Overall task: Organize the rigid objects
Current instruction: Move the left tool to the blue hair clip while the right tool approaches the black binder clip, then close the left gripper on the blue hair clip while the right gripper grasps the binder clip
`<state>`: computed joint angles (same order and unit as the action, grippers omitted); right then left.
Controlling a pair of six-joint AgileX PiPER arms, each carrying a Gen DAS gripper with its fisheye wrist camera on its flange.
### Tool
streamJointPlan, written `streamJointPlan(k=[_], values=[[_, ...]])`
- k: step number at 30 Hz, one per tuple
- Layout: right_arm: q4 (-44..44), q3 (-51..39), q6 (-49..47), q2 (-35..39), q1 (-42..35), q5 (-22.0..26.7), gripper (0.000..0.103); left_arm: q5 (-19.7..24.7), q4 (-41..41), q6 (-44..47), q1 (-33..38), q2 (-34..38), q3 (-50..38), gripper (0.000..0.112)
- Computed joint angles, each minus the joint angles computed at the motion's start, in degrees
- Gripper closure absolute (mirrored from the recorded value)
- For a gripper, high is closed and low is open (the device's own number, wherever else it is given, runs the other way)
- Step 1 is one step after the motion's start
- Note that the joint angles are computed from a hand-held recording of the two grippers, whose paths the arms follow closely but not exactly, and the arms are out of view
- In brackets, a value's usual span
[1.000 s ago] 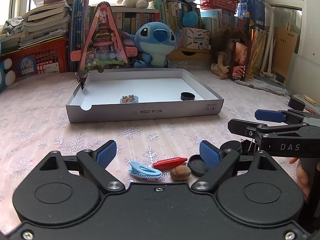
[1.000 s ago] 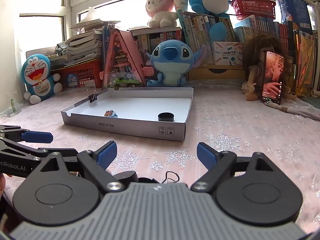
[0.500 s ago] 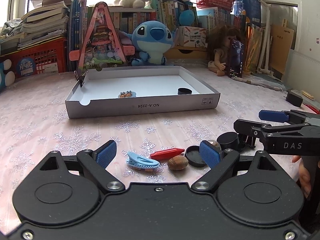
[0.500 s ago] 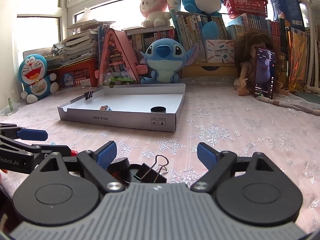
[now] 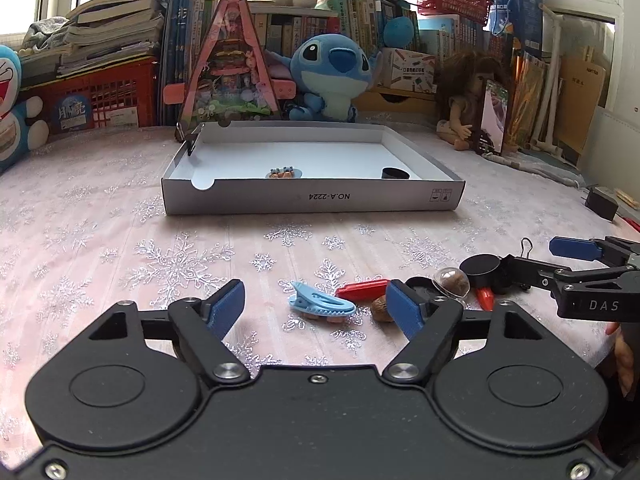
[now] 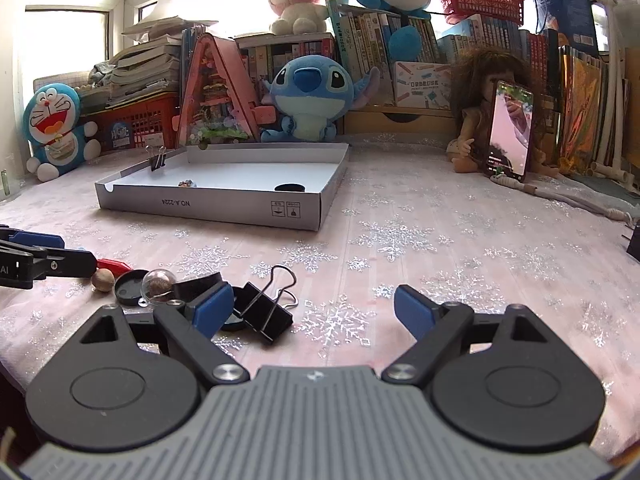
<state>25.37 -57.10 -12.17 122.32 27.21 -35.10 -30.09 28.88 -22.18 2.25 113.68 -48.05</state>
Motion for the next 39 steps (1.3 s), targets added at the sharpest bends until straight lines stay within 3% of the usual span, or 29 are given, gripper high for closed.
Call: streamJointPlan(k=[8, 22, 26, 29, 33, 36, 39], values=[[6.23, -0.19, -8.96, 0.84, 2.09, -2.9, 0.01, 1.75, -5.27, 4.98, -1.06, 0.97, -0.58, 0.062], [1.37, -1.12, -4.67, 0.74, 1.03, 0.93, 0.012, 0.92, -12.41, 12.67, -3.16, 2.24, -0.87, 0.066], [-2.25, -0.32, -2.15, 0.2, 0.61, 1.29, 0.02, 1.19, -10.04, 10.75, -2.9, 2.31, -1.3, 0.076], [-5.26, 0.15, 0.13, -0.06, 0.26, 1.37, 0.027, 1.23, -9.76, 10.52, -2.84, 2.34, -1.39, 0.076], [-7.88, 0.14, 2.36, -0.18, 0.01, 2.04, 0.052, 1.34, -9.89, 10.58, -2.93, 2.32, -1.44, 0.076], [-8.56, -0.07, 2.96, -0.15, -0.01, 2.38, 0.065, 1.26, -9.81, 10.48, -2.89, 2.33, -1.4, 0.076], [-8.7, -0.02, 3.2, -0.16, -0.02, 2.15, 0.066, 1.53, -9.59, 9.8, -2.95, 2.23, -1.54, 0.076]])
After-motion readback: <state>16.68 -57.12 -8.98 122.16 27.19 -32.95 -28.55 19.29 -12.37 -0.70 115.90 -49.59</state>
